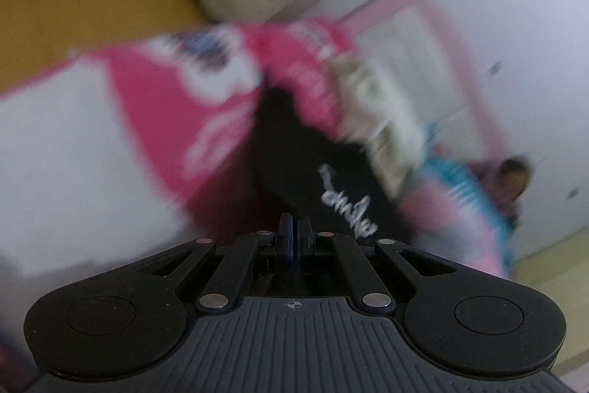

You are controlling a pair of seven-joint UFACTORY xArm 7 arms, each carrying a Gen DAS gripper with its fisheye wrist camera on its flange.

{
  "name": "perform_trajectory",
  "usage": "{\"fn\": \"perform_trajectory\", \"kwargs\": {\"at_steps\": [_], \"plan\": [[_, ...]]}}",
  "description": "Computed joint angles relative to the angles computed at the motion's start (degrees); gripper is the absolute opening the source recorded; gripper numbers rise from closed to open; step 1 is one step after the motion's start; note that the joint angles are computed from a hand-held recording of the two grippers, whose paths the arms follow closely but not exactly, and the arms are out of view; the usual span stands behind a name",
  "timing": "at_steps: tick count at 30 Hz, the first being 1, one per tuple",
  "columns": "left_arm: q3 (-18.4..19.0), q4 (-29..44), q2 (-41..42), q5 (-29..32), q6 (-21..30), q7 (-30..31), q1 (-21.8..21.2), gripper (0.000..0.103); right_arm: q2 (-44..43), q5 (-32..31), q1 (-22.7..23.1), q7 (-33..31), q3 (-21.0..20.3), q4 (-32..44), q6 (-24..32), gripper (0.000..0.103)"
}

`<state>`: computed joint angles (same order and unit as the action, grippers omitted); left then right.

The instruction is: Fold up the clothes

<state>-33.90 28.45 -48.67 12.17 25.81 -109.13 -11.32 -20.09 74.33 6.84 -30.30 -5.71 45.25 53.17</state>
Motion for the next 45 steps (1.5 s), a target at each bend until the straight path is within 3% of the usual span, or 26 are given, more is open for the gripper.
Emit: {"fn": "perform_trajectory", "kwargs": {"at_steps": [6, 15, 19, 23, 30, 35, 38, 41, 45], "plan": [[2.2, -4.31, 1.88, -2.07, 2.66, 0.97, -5.39, 0.0, 2.01, -5.81, -0.68, 1.86, 1.45, -6.6, -1.27, 0.005], [4.23, -1.79, 1.29, -2.95, 10.08, 6.51, -11.36, 0.0, -0.34, -12.73, -0.97, 3.87, 1.1, -7.21, 0.8, 0.004], [4.2, -0.79, 1.99, -2.08, 10.71, 8.84, -11.0, 0.0, -3.22, -15.8, -1.19, 4.81, -0.09, -7.05, 3.46, 0.004], [4.51, 0.07, 4.75, -1.64, 11.58, 11.7, -10.97, 0.0, -2.31, -18.79, -0.84, 6.35, 0.61, -7.29, 2.71, 0.004], [7.35, 4.72, 12.88, -2.41, 20.05, 23.93, -16.03, 0.002, 0.01, -29.71, 0.3, 9.53, 4.36, -8.84, -1.87, 0.008], [7.9, 4.63, 8.23, -4.72, 25.66, 24.97, -17.93, 0.003, -3.16, -39.83, 0.25, 11.92, 4.78, -9.21, -2.48, 0.013], [6.42, 6.34, 5.9, -3.55, 28.75, 25.36, -17.26, 0.005, -6.1, -41.57, 1.37, 10.34, 3.89, -9.42, -4.32, 0.013], [4.72, 8.28, 7.17, -0.89, 26.11, 27.28, -15.94, 0.009, -7.83, -37.91, 5.13, 4.22, 1.93, -9.59, -6.63, 0.013], [3.01, 10.51, 16.09, 2.63, 15.9, 31.16, -14.68, 0.013, -5.56, -32.44, 11.02, -3.66, 3.03, -9.79, -12.47, 0.011]]}}
